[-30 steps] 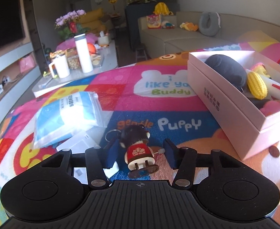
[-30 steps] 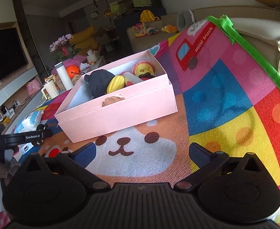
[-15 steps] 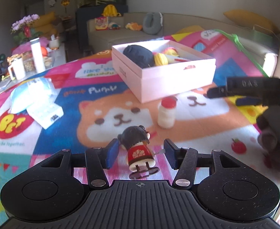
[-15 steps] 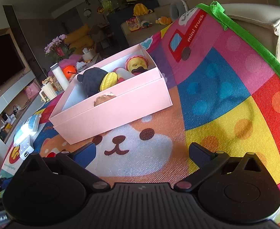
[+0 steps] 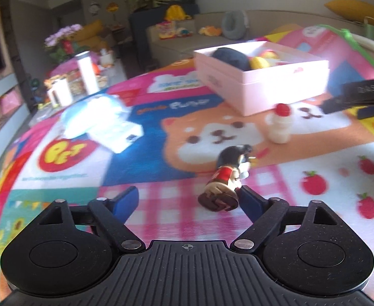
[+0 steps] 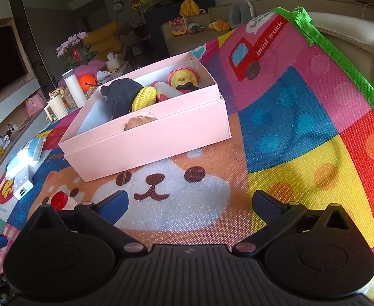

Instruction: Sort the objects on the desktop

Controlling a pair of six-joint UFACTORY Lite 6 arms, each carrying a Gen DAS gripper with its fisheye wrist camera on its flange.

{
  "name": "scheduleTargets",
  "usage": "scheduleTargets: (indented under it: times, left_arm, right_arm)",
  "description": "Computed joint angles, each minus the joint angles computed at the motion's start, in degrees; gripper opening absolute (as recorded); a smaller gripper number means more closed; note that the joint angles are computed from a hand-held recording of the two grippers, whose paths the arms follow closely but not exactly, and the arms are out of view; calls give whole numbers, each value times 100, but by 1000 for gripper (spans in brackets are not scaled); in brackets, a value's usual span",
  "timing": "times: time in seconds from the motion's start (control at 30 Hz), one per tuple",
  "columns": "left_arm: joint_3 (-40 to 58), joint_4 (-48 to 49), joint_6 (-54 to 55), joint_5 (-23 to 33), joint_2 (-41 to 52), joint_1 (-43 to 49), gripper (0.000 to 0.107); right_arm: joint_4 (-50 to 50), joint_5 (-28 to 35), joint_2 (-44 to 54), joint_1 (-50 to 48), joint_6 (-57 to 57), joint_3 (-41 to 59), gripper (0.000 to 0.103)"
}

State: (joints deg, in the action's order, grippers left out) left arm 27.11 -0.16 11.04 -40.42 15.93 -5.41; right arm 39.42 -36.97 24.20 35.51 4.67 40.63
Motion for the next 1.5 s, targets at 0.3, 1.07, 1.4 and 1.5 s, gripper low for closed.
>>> scheduleTargets:
  times: [0.3, 1.07, 1.4, 1.5]
  left_arm:
    - [452, -500, -135, 103, 371, 576, 97]
    - [391, 463, -1183, 70, 358, 1043, 101]
    - [296, 232, -1031, -105, 330, 955, 101]
    - [65, 492, -1142, -442, 199, 1029, 101]
  right_arm:
    - [1829, 474, 364, 305, -2313, 773, 103]
    - [1803, 362, 1135, 1531, -3482, 2047, 25]
    - [2759, -846, -157, 2050, -2955, -40, 25]
    - [3313, -1284, -126, 2121, -2947, -324, 25]
